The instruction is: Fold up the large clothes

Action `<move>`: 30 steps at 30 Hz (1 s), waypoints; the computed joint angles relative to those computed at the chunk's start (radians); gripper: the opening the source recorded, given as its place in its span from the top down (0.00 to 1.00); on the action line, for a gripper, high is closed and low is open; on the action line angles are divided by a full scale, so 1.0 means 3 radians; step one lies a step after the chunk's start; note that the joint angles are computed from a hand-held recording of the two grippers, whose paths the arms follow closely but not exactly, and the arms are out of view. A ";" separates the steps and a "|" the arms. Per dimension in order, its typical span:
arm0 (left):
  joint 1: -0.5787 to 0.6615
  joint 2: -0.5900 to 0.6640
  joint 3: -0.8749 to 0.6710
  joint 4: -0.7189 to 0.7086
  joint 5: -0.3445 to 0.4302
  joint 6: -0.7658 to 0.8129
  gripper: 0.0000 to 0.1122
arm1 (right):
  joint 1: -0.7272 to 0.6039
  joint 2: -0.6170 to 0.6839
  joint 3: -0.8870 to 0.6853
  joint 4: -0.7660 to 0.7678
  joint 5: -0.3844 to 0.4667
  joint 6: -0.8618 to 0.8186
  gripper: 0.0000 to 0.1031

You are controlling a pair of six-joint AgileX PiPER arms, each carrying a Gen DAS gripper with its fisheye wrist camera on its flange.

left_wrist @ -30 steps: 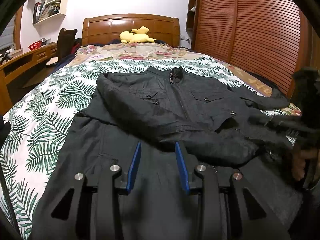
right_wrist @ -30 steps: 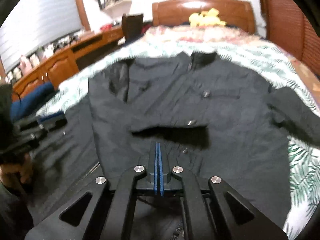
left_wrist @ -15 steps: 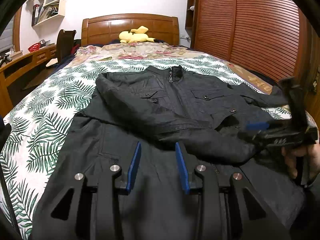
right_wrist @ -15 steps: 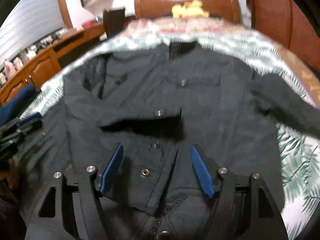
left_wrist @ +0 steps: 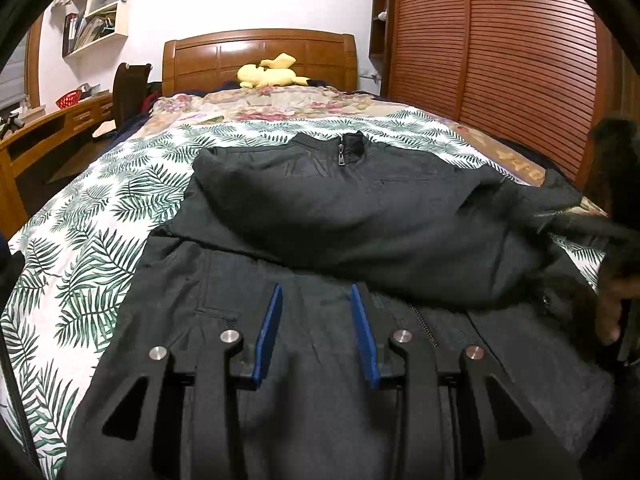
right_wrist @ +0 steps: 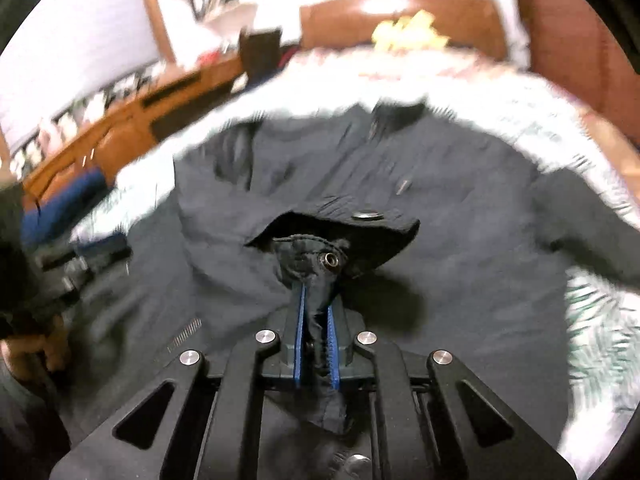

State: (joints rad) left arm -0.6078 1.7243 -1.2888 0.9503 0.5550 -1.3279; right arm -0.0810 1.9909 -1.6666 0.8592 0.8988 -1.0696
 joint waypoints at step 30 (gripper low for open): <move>-0.0392 0.0492 -0.0801 0.0606 0.0163 -0.0277 0.60 | -0.0165 -0.0100 0.0351 -0.0279 -0.0525 0.0026 0.54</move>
